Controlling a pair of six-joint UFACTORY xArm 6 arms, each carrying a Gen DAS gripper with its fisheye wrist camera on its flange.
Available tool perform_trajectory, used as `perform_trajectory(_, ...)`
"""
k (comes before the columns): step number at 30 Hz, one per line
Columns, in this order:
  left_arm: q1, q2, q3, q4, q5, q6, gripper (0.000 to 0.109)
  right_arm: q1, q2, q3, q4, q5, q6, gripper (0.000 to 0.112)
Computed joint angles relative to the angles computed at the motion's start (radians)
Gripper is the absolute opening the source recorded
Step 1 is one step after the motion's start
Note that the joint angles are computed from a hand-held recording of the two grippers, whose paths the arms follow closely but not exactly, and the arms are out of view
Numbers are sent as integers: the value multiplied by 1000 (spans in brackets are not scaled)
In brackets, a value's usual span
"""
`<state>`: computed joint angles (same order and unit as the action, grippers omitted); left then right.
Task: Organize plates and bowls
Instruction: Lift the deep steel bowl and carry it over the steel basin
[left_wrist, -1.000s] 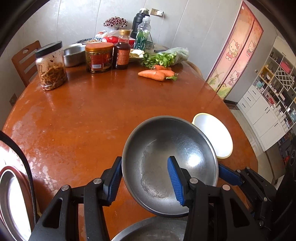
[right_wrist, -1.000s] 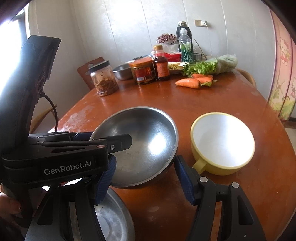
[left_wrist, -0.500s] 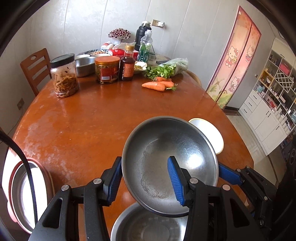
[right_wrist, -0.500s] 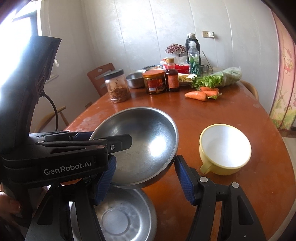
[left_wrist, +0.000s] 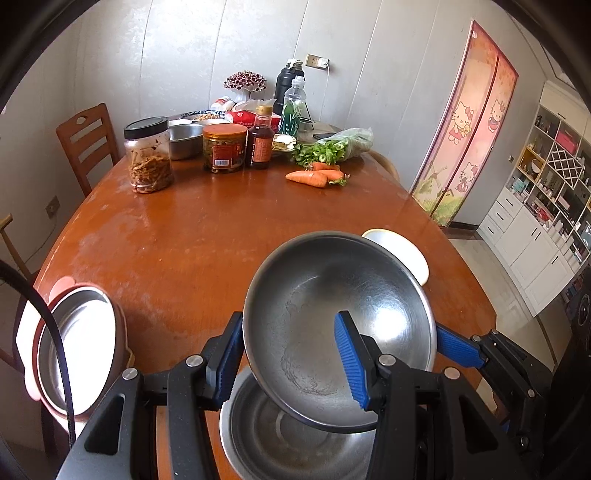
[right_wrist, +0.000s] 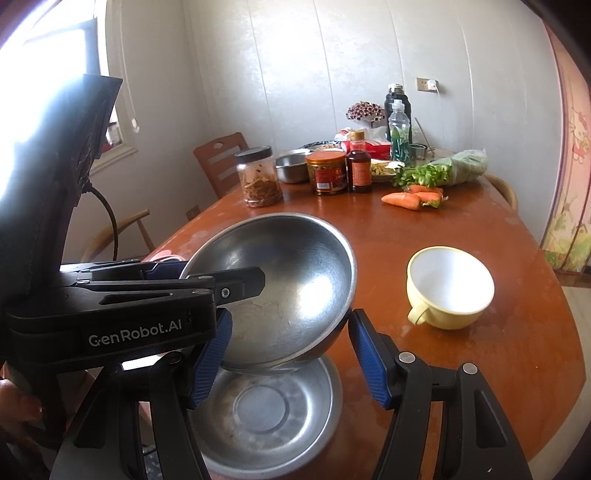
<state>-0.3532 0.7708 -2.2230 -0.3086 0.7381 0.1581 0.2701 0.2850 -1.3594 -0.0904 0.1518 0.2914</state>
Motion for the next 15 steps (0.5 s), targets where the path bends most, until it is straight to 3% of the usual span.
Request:
perform_trajectory(7,-4,-129,221,-16,-88,21,48,19,-50,77,16,-25,-15,68)
perform_trajectory(15,-6,-201,369,-26,-144,31,48,37,-80,145,19,-39,-15,68)
